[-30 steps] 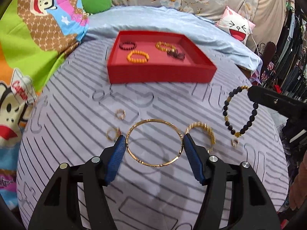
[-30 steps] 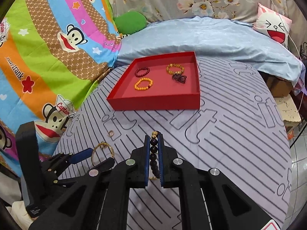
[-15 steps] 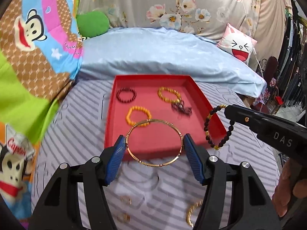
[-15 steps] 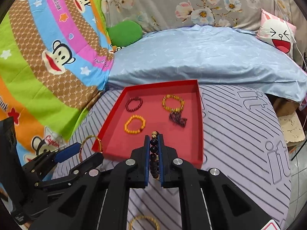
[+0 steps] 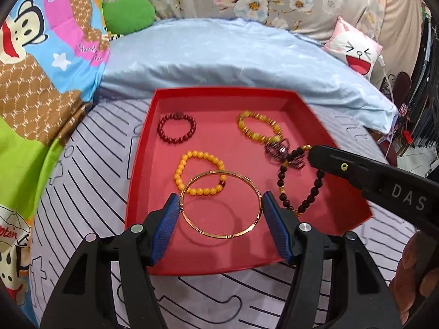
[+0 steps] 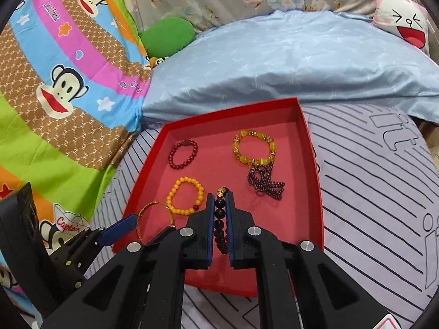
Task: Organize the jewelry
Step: 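Carry the bangle and black bracelet into the red tray and open both grippers, then withdraw both open grippers back over the remaining gold jewelry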
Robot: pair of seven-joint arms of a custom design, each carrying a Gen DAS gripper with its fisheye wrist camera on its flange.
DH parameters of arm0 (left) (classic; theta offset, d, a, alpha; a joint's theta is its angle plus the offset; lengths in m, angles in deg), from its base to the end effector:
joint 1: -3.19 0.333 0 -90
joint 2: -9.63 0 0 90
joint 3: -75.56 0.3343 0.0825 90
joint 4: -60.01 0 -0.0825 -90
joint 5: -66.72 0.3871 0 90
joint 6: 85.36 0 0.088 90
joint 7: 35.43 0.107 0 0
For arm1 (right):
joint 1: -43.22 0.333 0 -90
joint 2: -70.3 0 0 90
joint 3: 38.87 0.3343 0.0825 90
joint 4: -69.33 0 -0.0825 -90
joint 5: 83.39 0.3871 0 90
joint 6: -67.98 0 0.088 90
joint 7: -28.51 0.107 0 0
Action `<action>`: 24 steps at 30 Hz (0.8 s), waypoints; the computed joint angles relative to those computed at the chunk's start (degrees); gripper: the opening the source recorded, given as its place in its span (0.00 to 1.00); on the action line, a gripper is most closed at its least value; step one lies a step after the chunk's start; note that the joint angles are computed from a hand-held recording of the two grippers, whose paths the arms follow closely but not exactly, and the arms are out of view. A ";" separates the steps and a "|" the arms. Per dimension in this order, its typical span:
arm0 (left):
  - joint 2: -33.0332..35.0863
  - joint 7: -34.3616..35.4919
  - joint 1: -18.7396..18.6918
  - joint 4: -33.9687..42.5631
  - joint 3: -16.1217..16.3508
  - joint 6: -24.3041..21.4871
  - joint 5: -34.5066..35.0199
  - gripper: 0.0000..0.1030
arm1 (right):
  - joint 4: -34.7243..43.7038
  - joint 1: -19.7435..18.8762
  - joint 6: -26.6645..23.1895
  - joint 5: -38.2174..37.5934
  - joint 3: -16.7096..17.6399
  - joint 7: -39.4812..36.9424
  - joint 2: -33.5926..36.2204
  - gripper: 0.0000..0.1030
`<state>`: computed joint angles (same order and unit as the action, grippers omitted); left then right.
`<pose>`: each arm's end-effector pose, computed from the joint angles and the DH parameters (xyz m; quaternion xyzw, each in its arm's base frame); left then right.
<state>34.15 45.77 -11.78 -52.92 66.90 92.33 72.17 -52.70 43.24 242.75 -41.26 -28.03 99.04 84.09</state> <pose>0.6169 -0.2674 0.3518 -0.5506 0.7592 -0.3082 0.1594 0.6095 0.0584 0.3761 -0.5918 0.7262 -0.1213 0.3282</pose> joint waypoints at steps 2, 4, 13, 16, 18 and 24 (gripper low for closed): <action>0.80 -0.23 -0.33 0.60 0.55 -0.60 0.19 0.57 | 0.55 1.34 -0.65 -2.94 -2.09 2.91 1.38 0.08; 1.33 -0.31 -0.41 0.94 0.80 -0.83 0.40 0.57 | 0.41 1.22 -0.77 -4.50 -2.50 4.38 1.89 0.08; 2.67 -1.01 -0.83 1.59 1.60 -0.75 0.78 0.57 | -1.84 2.25 0.99 -12.97 -4.74 11.24 1.70 0.08; 2.67 -1.04 -0.52 1.34 1.16 -0.27 0.75 0.57 | -2.74 3.91 1.95 -17.54 -6.68 15.00 1.35 0.08; 2.57 -1.37 -0.74 1.07 1.38 0.13 0.67 0.58 | -3.53 4.16 3.26 -19.73 -6.99 17.00 0.90 0.12; 1.46 -2.03 -1.41 -0.65 2.21 2.32 0.69 0.58 | -5.38 3.03 5.06 -23.68 -5.91 19.97 -0.80 0.19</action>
<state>35.62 43.74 -13.19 -53.57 69.11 94.65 72.87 -58.08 46.27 247.81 -64.94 -33.93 119.01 83.29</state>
